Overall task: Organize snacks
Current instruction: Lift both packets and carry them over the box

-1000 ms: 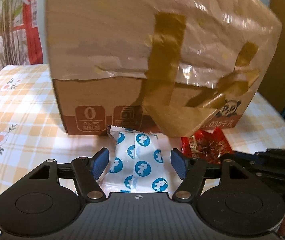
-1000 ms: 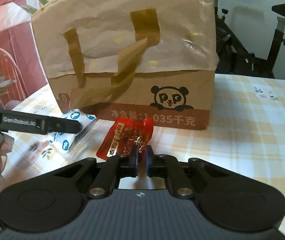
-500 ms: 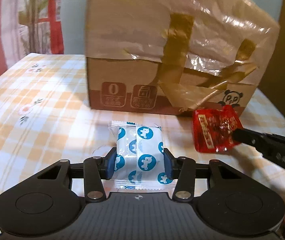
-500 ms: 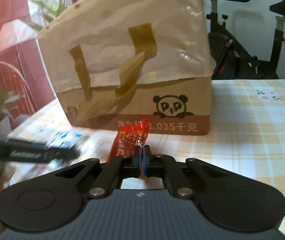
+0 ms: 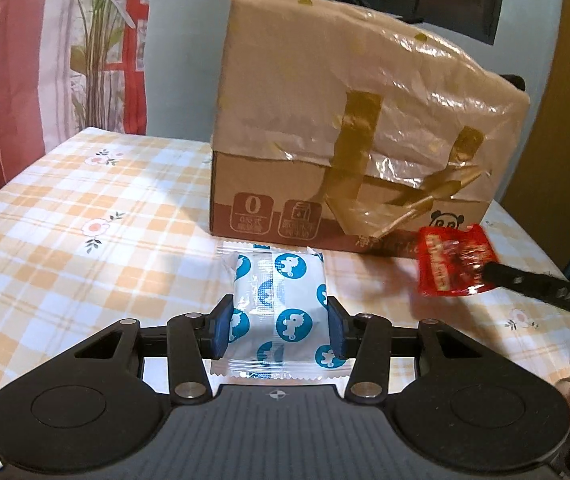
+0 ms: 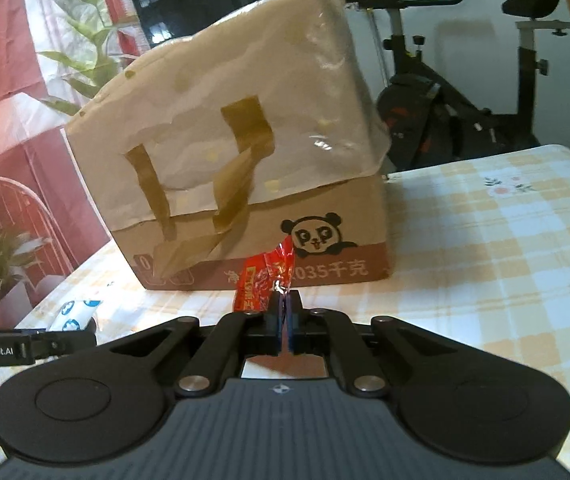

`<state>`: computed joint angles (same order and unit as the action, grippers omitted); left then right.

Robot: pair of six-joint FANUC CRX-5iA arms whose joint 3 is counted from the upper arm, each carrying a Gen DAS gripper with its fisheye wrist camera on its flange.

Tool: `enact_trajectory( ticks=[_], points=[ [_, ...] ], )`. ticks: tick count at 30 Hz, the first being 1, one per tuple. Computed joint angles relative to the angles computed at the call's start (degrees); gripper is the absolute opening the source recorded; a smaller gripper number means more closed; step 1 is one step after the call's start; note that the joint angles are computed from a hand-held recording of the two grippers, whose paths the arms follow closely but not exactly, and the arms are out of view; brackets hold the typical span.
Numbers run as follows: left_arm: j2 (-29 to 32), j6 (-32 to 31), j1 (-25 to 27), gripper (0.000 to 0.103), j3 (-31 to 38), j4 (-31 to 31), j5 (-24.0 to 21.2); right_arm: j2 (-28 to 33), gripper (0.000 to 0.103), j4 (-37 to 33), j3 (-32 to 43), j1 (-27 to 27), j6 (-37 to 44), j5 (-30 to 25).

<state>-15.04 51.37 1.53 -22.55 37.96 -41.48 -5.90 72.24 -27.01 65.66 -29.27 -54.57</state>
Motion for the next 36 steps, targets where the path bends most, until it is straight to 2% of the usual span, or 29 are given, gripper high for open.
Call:
enact_trajectory(
  ticks=[4, 8, 12, 23, 30, 36],
  points=[
    [-0.4, 0.8, 0.3, 0.049, -0.1, 0.0, 0.1, -2.1, 0.002, 3.2, -1.4, 0.9, -7.0, -1.7],
    [-1.6, 0.4, 0.6, 0.049, -0.9, 1.1, 1.4, -2.5, 0.002, 3.6, -0.6, 1.9, -6.1, -3.2],
    [-2.7, 0.5, 0.7, 0.049, -1.3, 1.6, 3.1, -2.8, 0.002, 4.2, -0.7, 2.7, -9.3, -3.9],
    [-4.0, -0.7, 0.8, 0.05, -1.6, 3.1, 5.9, -3.5, 0.002, 6.3, -0.9, 4.6, -11.7, -7.2],
    [-3.7, -5.8, -0.5, 0.05, -0.3, 6.2, 10.6, -4.2, 0.002, 11.6, -0.5, 3.9, -12.9, -9.3],
    [-0.6, -11.5, -3.2, 0.05, 4.0, 12.4, 13.5, -4.1, 0.002, 18.5, 1.4, 0.3, -10.9, -8.8]
  ],
)
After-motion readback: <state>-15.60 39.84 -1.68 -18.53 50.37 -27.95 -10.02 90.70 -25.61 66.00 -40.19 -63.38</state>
